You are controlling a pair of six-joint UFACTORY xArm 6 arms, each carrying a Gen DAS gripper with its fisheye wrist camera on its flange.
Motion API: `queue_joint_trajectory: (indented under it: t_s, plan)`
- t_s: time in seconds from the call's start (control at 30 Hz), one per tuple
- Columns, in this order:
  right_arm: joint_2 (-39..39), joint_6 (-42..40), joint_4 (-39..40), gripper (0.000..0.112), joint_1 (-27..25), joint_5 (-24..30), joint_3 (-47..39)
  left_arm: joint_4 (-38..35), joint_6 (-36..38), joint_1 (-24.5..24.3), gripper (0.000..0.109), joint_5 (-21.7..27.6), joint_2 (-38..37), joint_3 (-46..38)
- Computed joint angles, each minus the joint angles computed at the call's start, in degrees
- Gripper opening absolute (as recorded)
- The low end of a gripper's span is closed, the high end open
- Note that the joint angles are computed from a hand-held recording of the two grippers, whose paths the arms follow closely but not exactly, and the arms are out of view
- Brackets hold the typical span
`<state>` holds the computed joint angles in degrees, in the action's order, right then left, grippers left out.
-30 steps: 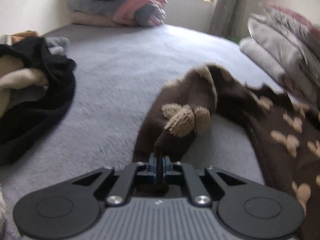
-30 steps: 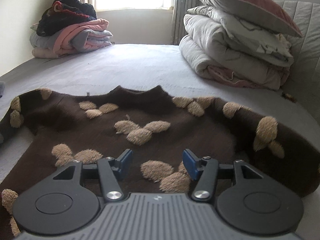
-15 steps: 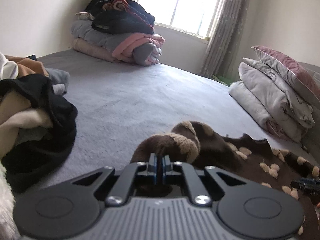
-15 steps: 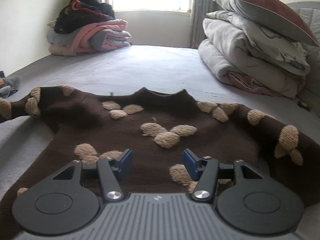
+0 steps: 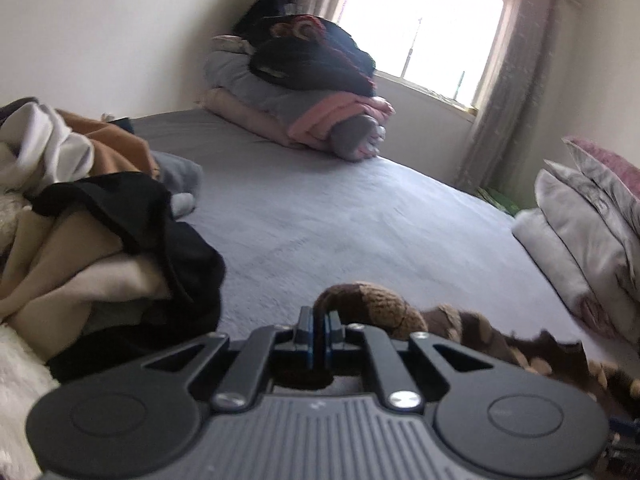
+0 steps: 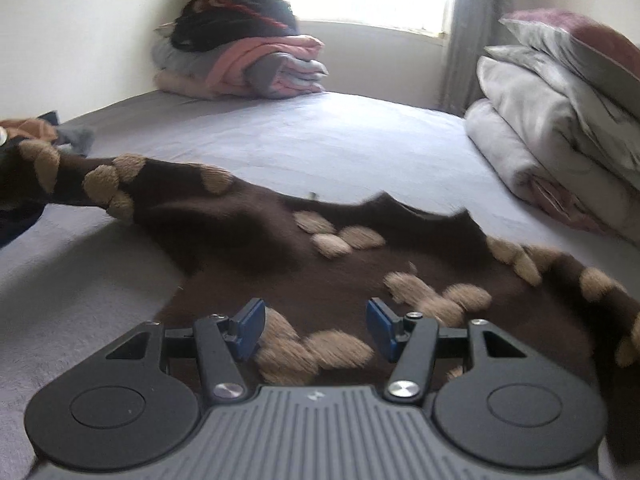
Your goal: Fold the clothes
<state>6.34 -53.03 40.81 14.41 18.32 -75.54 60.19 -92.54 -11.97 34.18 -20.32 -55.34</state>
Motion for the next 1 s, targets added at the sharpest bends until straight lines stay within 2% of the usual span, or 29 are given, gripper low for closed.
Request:
queue_joint_trajectory:
  t_s: [0.27,0.47,0.83,1.0]
  plan:
    - [4.76,4.27,-2.89,0.059,4.55,2.00,-8.11,1.68,-4.16,2.01,0.005,-0.94,0.94,-1.28]
    - [7.11,5.75,-4.93,0.059,6.03,4.38,-12.85,2.48,-4.06,2.65,0.005,-0.66,2.43,-2.36]
    - [14.63,8.64,-8.25,0.060,7.60,8.64,-23.23,-1.18,-3.26,5.63,0.005,-3.33,3.12,-2.11]
    - [19.16,11.03,-11.01,0.060,7.64,10.32,-29.00,-5.20,-1.72,6.27,0.005,-3.19,5.03,-3.21]
